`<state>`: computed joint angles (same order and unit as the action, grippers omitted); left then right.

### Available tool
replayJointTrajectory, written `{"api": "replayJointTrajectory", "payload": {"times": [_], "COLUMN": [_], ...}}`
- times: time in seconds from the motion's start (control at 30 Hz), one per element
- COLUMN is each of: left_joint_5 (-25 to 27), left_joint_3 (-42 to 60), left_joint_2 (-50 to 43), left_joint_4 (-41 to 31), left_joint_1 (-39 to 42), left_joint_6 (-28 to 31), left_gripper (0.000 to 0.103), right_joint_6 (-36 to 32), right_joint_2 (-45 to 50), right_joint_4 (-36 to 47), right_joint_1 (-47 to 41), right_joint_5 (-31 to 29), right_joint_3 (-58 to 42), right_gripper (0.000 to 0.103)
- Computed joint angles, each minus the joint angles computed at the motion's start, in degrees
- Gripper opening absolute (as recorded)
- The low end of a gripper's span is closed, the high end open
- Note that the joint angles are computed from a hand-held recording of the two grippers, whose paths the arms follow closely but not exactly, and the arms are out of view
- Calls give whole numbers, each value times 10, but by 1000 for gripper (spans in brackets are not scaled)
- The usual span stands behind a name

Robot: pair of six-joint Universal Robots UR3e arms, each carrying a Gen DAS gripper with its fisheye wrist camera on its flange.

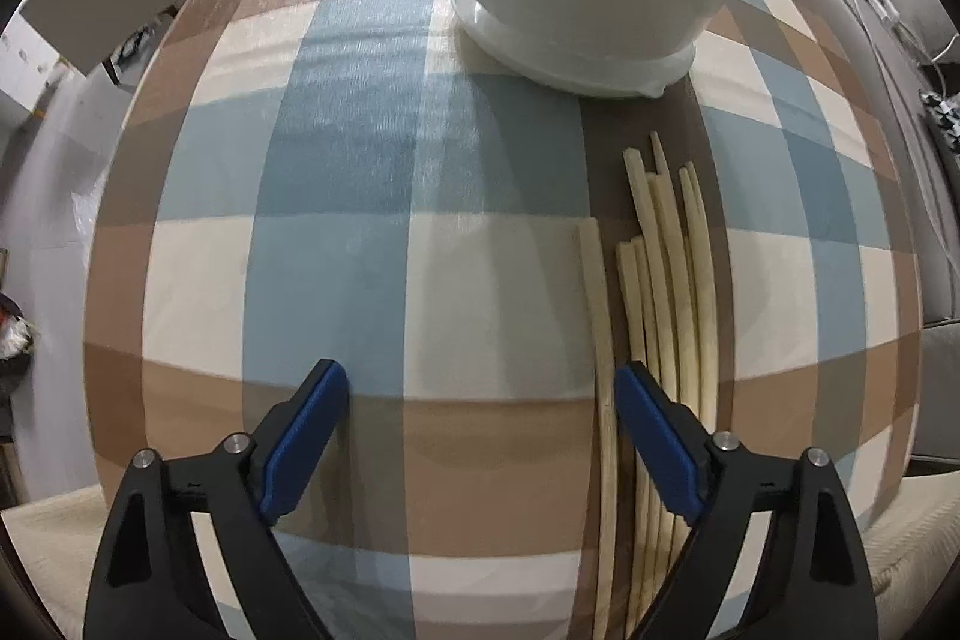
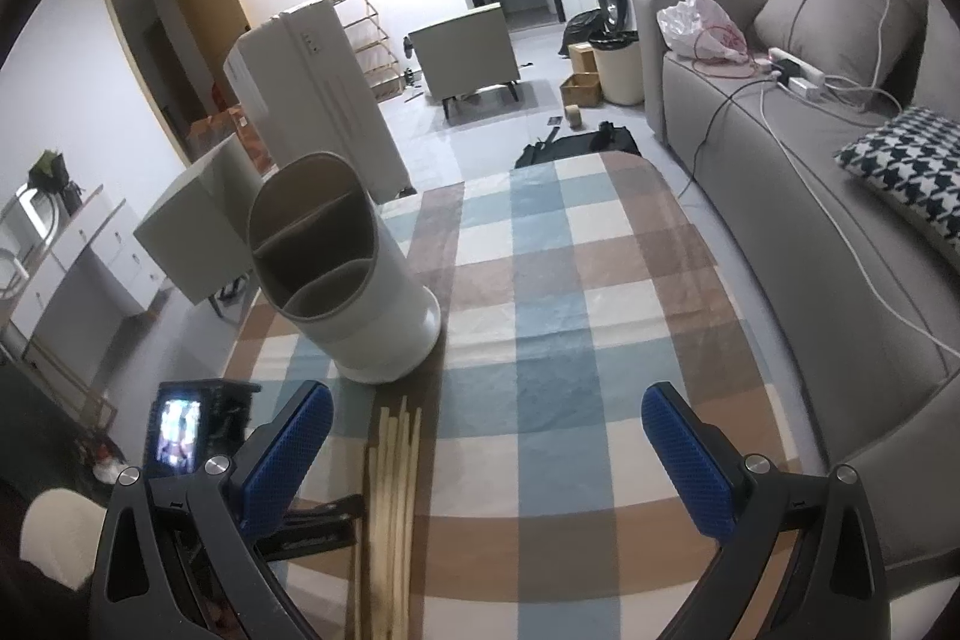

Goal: Organize utensils
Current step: 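Lower the left tool onto the chopstick bundle and close on one chopstick, then close the right tool on one chopstick while the left tool lifts its chopstick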

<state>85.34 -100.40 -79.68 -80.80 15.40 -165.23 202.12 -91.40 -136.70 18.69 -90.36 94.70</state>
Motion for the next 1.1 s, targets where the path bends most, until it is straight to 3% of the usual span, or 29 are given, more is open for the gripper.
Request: {"api": "replayJointTrajectory", "payload": {"times": [0.13, 0.33, 0.4, 0.47, 0.7, 0.8, 0.83, 1.03, 1.1], "left_joint_5": [4, 2, 1, -6, -65, -112, -141, -225, -240], "left_joint_3": [43, 140, 158, 186, 182, 227, 264, 452, 431], "left_joint_2": [-5, -30, -31, -30, 41, 85, 100, 87, 56], "left_joint_4": [-31, -97, -111, -147, -221, -302, -360, -607, -578], "left_joint_1": [-6, -24, -29, -23, 54, 148, 203, 448, 455], "left_joint_6": [0, 0, -3, 5, 31, 83, 123, 330, 337], "left_gripper": [75, 44, 19, 4, 2, 2, 2, 2, 2], "right_joint_6": [4, 13, 15, 17, 17, 22, 24, 11, 2], "right_joint_2": [-7, -24, -28, -31, -27, -23, -19, 23, 59], "right_joint_4": [3, 3, 6, 12, 22, 33, 40, 100, 133], "right_joint_1": [-12, -31, -36, -38, -41, -48, -50, -62, -55], "right_joint_5": [12, 33, 36, 37, 50, 73, 79, 155, 168], "right_joint_3": [3, 15, 15, 14, 11, 11, 8, -16, -48], "right_gripper": [103, 103, 103, 103, 103, 102, 101, 73, 58]}}
